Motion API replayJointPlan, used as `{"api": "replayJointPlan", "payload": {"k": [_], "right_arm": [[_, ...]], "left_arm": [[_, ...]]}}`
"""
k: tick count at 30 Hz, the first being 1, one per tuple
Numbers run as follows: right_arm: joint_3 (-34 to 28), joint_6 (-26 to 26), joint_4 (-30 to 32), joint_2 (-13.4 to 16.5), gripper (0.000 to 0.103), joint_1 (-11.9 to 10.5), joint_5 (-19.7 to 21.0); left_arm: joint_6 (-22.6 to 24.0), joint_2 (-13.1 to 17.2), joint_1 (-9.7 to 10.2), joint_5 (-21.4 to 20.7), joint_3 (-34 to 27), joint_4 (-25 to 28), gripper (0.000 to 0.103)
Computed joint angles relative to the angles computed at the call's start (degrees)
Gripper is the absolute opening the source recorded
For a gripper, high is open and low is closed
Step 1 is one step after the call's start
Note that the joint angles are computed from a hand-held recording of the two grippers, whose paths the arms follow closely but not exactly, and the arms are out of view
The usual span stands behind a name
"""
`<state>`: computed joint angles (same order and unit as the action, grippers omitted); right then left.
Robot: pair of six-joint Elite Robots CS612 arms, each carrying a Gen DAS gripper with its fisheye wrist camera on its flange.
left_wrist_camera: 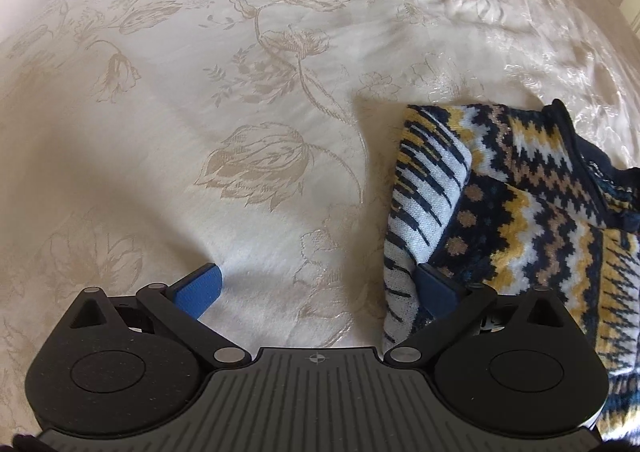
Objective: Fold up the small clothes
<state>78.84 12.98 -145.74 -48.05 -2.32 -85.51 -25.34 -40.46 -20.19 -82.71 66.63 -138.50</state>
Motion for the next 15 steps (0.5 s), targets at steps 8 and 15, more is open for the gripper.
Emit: {"api": "replayJointPlan", "payload": {"k": [8,15], "right_arm": [[1.7,3.4,-0.4,-0.8,0.026,-0.5,-1.0],[1.9,2.0,-0.6,-0.4,0.056,-0.2,1.6]], "left_arm": [[1.5,-1.7,-0.3,0.3,2.3,-4.0,0.102],[-0.9,-3.7,-0.78,-0.6,5.3,-7.7,0.102]]}}
